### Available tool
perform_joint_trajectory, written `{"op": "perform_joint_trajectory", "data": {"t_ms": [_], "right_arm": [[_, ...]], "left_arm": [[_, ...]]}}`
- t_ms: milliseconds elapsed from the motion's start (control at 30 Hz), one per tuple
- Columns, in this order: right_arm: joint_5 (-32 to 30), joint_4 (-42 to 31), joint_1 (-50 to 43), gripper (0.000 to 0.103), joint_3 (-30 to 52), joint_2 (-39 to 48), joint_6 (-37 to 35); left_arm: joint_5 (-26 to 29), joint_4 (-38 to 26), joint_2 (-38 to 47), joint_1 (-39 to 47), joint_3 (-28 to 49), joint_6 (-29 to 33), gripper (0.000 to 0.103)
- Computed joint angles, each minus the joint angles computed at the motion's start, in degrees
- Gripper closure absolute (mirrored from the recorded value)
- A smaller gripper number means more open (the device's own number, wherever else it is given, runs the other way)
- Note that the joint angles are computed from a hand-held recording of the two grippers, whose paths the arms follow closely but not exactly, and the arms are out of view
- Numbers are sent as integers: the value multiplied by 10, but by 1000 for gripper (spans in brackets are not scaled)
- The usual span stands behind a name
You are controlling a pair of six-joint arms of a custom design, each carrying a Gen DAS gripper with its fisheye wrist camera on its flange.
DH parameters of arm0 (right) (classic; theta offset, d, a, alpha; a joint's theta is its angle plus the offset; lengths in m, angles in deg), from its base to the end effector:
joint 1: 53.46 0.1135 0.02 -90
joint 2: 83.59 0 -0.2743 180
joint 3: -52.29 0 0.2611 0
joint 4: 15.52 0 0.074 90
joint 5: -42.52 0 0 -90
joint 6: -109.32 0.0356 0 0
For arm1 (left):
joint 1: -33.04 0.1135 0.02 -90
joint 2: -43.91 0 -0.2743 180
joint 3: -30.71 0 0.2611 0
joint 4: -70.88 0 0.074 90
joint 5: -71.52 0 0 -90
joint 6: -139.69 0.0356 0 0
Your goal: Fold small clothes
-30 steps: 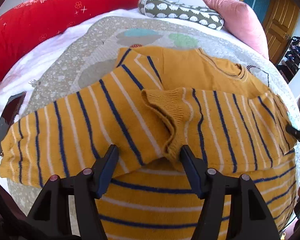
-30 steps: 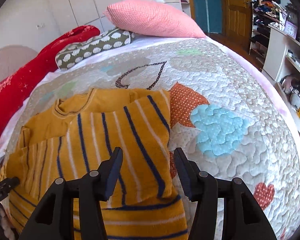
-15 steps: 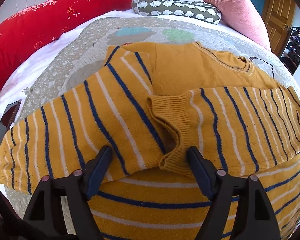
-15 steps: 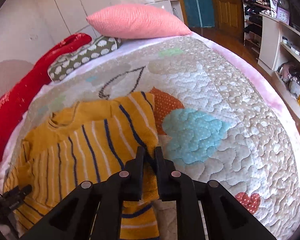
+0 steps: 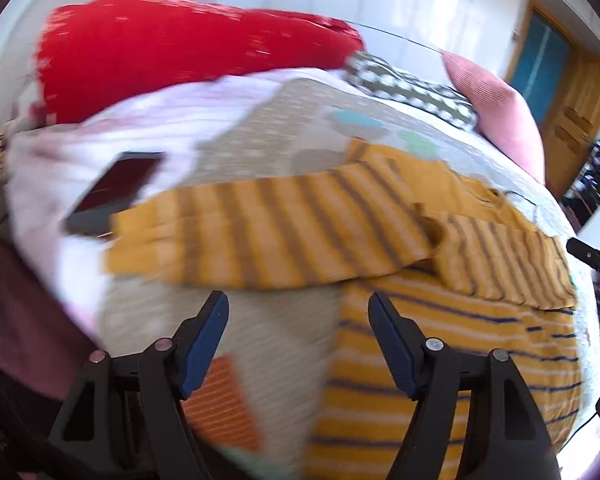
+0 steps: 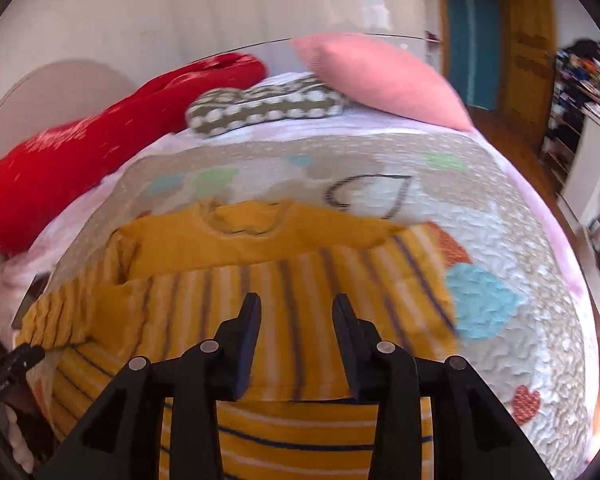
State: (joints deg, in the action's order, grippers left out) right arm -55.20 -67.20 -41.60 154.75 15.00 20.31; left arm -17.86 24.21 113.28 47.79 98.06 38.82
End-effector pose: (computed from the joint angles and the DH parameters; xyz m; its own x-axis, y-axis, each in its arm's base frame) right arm 0.3855 0.0858 0.3214 -0.7300 -0.1358 -0.6698 -0.2794 0.9537 0.1111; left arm 0.2483 0.0650 0.2787 -0.6667 -0.3705 -0.6468 -0.3802 0.9154 -0.1325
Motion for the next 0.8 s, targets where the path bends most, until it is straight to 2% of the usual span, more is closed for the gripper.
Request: {"op": "perform_joint_trajectory", "data": {"t_ms": [67,133,233,367,500,567,600,633,700,800], "right_arm": [[-11,-7,74,56,12,11,-22],[-36,-15,144,45,36,38,-34],[-48,-14,247,42,84,90,-42],[10,-13,366,36,168,174,-98],[98,-4,443,36,255,273,-158],[132,-23,462,37,316,329,-174],[143,-27,465,58,334,347,-178],[139,-36,465,98,353,360,-175],[148,-69,461,98,400,375,-144],[110,-40,423,98,377,318,-94]], "left_arm": [[8,-13,-42,52,-32,23,31],[44,-30,-66,120,-56,51,31],[85,-47,-85,197,-87,83,31],[136,-56,-96,276,-122,109,31],[172,-63,-86,320,-131,124,31],[174,-67,-92,319,-132,121,31],[179,-70,-94,325,-132,125,31],[186,-72,-95,328,-129,130,31],[184,-73,-98,313,-122,127,31],[184,-76,-110,285,-109,115,31]]}}
